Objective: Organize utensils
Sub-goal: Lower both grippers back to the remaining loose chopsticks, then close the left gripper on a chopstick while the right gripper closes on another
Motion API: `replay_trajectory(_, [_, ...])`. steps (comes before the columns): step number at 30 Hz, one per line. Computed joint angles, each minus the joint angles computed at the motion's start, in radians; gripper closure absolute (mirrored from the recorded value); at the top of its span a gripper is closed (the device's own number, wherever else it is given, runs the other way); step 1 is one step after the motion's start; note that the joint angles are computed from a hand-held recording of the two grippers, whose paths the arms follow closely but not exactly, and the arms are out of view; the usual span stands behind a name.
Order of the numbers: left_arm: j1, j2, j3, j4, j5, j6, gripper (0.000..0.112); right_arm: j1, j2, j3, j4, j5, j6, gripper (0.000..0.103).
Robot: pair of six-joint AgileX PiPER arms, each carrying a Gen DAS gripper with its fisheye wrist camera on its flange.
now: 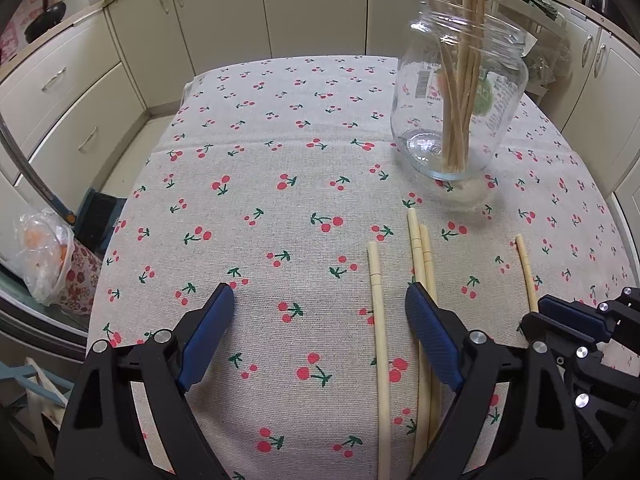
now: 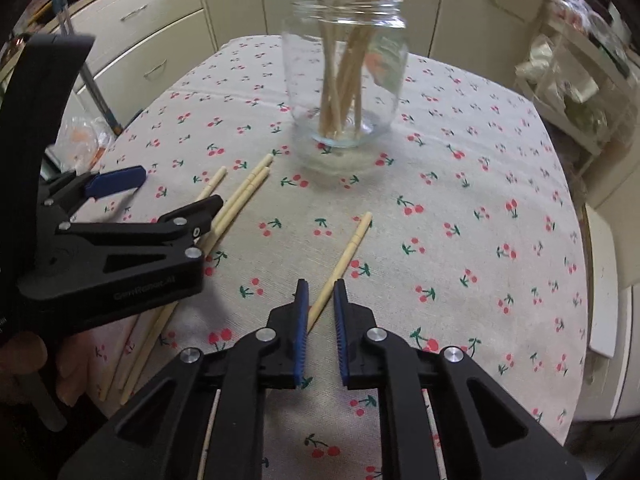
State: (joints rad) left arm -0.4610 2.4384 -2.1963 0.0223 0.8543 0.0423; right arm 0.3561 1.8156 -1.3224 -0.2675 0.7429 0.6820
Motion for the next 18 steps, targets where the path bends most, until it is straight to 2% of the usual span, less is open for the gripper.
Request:
replay_trajectory(3, [0.001, -0.016, 0.031, -0.008, -0.028, 0.011, 0.035, 0.017, 0.006, -0.006, -0.018, 0.002, 0.017, 0.09])
replay_trajectory(5, [0.003, -0.031, 0.056, -0.026, -0.044, 0.038, 0.051, 0.013, 0.004, -0.006, 0.014, -0.005, -0.018, 0.091])
replay_trajectory(10, [0.011, -0.025, 0.035, -0.054, -0.027, 0.075, 0.063, -0.029, -0.019, 0.016, 0.106, -0.008, -0.046, 0.092])
replay_trajectory(12, [0.012, -0.025, 0.034, -0.058, -0.029, 0.083, 0.072, -0.025, -0.02, 0.017, 0.099, -0.006, -0.037, 0.092])
replay_trajectory(14, [0.012, -0.022, 0.025, -0.07, -0.023, 0.095, 0.092, -0.016, -0.023, 0.024, 0.078, -0.011, -0.012, 0.092])
replay_trajectory(16, [0.016, -0.015, 0.005, -0.101, -0.003, 0.117, 0.106, -0.011, -0.027, 0.034, 0.06, -0.028, 0.013, 0.093])
replay_trajectory(18, [0.018, -0.013, -0.001, -0.113, 0.005, 0.126, 0.106, -0.015, -0.031, 0.038, 0.067, -0.029, 0.01, 0.094])
